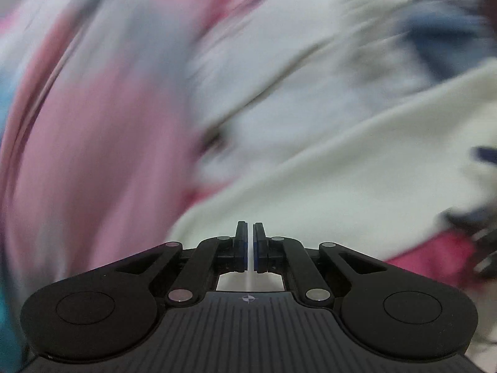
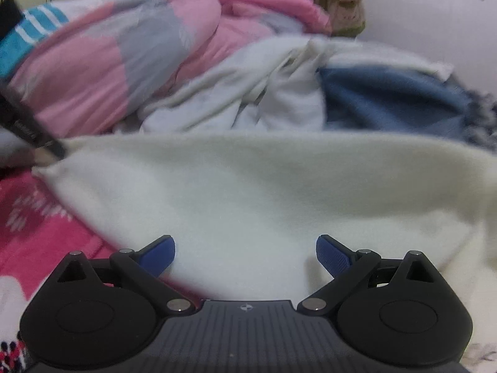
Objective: Fold clothes
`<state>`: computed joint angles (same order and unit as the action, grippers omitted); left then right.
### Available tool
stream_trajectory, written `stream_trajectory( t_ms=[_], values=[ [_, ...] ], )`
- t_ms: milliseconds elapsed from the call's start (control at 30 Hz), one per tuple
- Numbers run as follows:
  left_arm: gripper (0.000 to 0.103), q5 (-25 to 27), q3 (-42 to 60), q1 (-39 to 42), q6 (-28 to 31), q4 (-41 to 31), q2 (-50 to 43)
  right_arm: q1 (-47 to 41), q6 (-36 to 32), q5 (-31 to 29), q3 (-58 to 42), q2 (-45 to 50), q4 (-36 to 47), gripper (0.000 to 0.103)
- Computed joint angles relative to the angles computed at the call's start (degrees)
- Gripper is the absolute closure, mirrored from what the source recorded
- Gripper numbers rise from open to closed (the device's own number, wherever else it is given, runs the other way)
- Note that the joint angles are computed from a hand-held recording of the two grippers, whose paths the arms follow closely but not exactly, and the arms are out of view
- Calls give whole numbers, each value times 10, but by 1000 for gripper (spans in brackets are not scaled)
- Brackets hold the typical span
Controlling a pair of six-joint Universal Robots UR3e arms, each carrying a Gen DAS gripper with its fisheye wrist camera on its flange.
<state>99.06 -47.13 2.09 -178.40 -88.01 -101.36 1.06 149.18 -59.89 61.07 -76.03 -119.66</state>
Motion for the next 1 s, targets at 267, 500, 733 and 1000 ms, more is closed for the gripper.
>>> stream_trajectory(
  t_ms=[267,500,733,1000],
  values=[
    [99,-140,164,-79,43,36,-173,-183,-175,104,135,-208,141,3],
    [98,-134,-41,-15,36,122,-79,-369,-288,106,123,-250,442,3],
    [99,52,-99,-41,-17,120,-21,-446,-315,124,155,-305,473,3],
    [98,-14,120,-144,-35,18,-66,-650,-396,168,-151,-213,850,3]
  ],
)
